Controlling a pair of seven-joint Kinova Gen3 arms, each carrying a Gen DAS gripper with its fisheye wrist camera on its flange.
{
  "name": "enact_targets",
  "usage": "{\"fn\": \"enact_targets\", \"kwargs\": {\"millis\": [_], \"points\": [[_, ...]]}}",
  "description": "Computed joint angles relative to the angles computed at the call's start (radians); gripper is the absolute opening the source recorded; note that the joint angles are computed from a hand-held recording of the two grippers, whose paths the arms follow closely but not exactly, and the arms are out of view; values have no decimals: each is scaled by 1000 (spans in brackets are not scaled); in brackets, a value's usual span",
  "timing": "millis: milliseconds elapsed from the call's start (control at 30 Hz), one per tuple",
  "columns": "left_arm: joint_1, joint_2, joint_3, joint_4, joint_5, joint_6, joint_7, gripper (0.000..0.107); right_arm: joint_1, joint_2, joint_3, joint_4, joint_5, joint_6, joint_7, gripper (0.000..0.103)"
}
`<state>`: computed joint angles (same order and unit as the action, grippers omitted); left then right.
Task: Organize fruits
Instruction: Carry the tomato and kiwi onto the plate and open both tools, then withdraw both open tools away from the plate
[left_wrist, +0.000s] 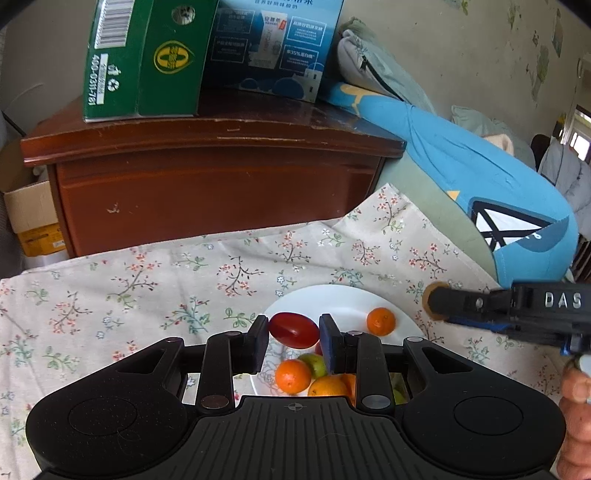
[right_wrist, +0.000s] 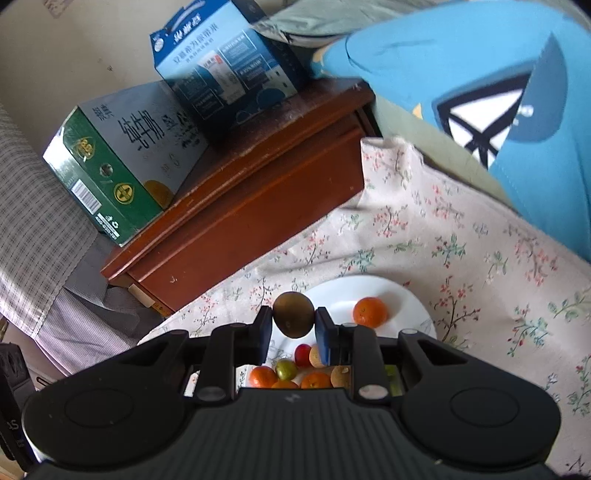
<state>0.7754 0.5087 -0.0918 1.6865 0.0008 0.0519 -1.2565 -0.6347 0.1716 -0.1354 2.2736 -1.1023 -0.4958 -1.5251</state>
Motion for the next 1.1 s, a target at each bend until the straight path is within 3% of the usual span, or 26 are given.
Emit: {"fn": "enact_targets", "kwargs": {"millis": [233, 533, 800, 867, 933, 1067, 1100], "points": [[-9, 72, 4, -74, 11, 17, 16, 27, 8, 43, 28, -28, 23, 72, -4, 25], [-55, 139, 64, -140, 8, 43, 24, 27, 4, 103, 85, -59, 15, 133, -44, 25], [-40, 146, 50, -150, 4, 49, 33, 30, -24, 122, 127, -67, 28, 143, -82, 28], [-17, 138, 20, -147, 3, 53, 48, 40, -23, 120, 126, -63, 43, 134, -104, 28], [36, 126, -46, -134, 3, 43, 80, 61, -32, 115, 131, -60, 38, 122, -103, 28], [105, 107, -123, -140, -23, 89, 116, 73, -39, 104, 130, -61, 25, 116, -83, 30], [127, 106, -149, -149, -35, 116, 136, 81, -47, 102, 135, -64, 5, 115, -61, 32]]}}
